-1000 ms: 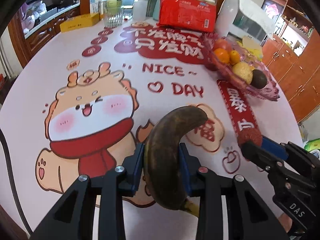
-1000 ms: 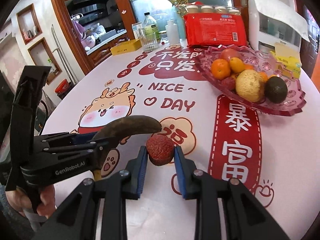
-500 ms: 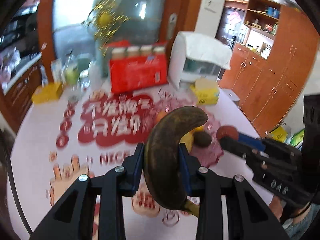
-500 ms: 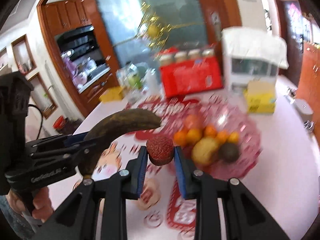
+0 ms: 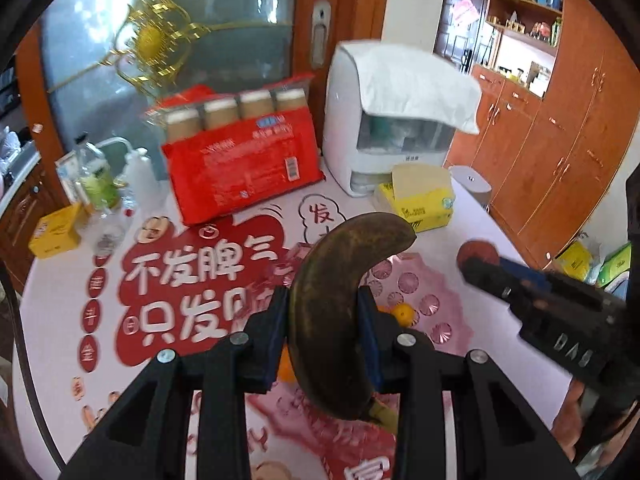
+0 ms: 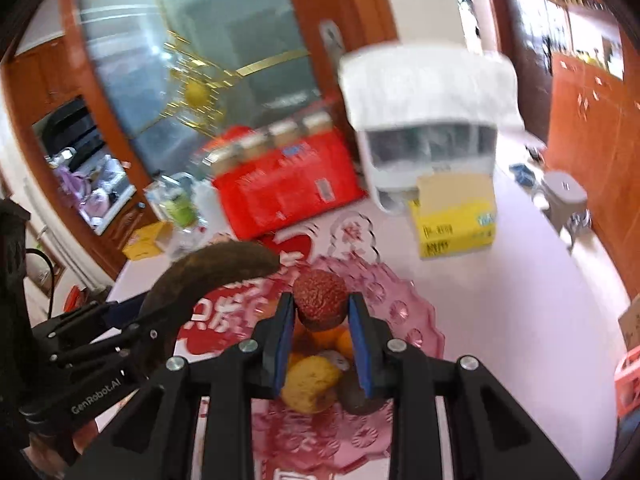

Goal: Organize fruits
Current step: 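Carry the banana and lychee into the pink bowl and open both grippers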

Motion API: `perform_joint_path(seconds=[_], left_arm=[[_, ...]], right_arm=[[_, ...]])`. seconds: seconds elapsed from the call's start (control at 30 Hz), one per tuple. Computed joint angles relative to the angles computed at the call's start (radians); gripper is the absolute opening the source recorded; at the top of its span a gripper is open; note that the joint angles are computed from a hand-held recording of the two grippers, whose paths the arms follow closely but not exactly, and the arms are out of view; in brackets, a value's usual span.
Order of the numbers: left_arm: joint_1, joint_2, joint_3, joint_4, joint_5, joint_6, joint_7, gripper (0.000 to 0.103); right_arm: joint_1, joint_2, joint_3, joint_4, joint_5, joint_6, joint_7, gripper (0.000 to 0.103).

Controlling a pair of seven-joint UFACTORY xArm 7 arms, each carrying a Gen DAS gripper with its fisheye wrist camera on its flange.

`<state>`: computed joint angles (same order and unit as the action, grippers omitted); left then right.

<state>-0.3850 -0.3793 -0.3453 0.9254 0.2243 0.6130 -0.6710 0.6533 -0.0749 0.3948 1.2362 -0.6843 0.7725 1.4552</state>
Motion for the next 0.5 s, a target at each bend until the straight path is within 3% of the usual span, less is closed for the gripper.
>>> perform_joint_path(seconds=[0.23,0.5], left_arm=[[-0.023,0.211,-0.003,0.034,0.058,-0.065,-0.034,0.032],[-0.088,0.308,0.046,0.057,0.071,-0.057,-0.030,0.032]], right_arm=[[-0.022,0.065,-0.052,-0.116,0.076,-0.118,0.002,0.027],[-0.010,0.128,-0.093,-0.141,0.106,-0.160,-0.025,0.029]])
